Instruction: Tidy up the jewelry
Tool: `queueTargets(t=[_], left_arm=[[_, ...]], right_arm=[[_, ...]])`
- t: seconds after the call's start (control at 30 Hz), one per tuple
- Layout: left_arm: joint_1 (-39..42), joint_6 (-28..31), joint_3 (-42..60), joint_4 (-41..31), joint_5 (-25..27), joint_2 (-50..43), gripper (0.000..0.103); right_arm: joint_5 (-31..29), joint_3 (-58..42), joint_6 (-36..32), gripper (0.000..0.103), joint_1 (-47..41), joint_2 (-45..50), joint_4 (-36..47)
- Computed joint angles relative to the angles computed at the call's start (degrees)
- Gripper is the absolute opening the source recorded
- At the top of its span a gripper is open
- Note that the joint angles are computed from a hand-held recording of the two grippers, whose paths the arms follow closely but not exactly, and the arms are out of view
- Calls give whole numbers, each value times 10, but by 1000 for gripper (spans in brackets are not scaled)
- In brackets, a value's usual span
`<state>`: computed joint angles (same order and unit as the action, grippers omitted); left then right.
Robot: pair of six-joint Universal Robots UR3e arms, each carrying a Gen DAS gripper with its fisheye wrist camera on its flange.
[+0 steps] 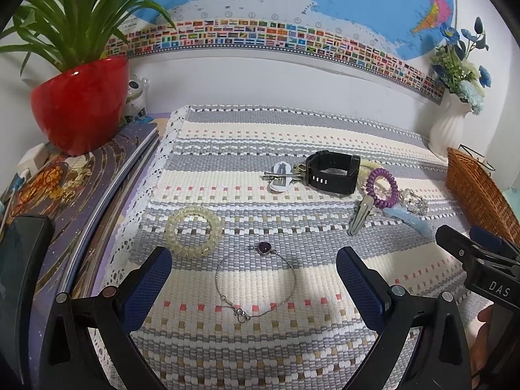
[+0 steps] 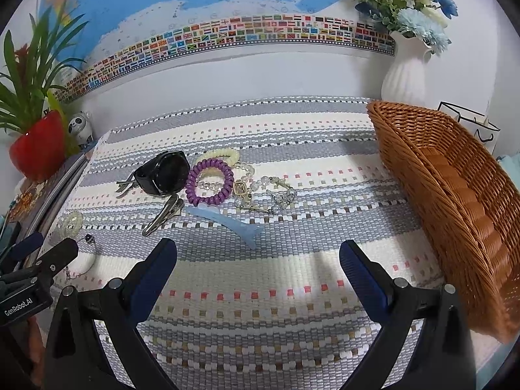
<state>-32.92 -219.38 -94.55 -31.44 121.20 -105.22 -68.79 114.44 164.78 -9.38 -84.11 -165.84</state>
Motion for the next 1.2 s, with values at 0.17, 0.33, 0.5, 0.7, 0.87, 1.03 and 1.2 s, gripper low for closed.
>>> queueTargets(t=[0.17, 0.33, 0.5, 0.7, 0.87, 1.03, 1.2], left_arm=[[3, 2, -8, 8, -6, 5, 101], [-2, 7, -16, 25, 0, 6, 101], [-10, 10, -11, 24, 12, 3, 101], [-11, 9, -14, 27, 15, 5, 101], [-6, 20, -35, 53, -3, 20, 101], [11, 30, -121, 100, -51, 92, 101], [3, 40, -156, 61, -27, 154, 100]], right_arm=[[-1, 0, 1, 101, 1, 0, 0], [-2, -1, 3, 101, 1, 2, 0], [-6, -2, 2, 101, 3, 4, -1], [-14, 1, 2, 101, 8, 4, -10], [-4, 12, 6, 101, 2, -2, -22], [68, 34, -21, 101, -40, -30, 1], [82, 62, -66, 94, -63, -63, 11]])
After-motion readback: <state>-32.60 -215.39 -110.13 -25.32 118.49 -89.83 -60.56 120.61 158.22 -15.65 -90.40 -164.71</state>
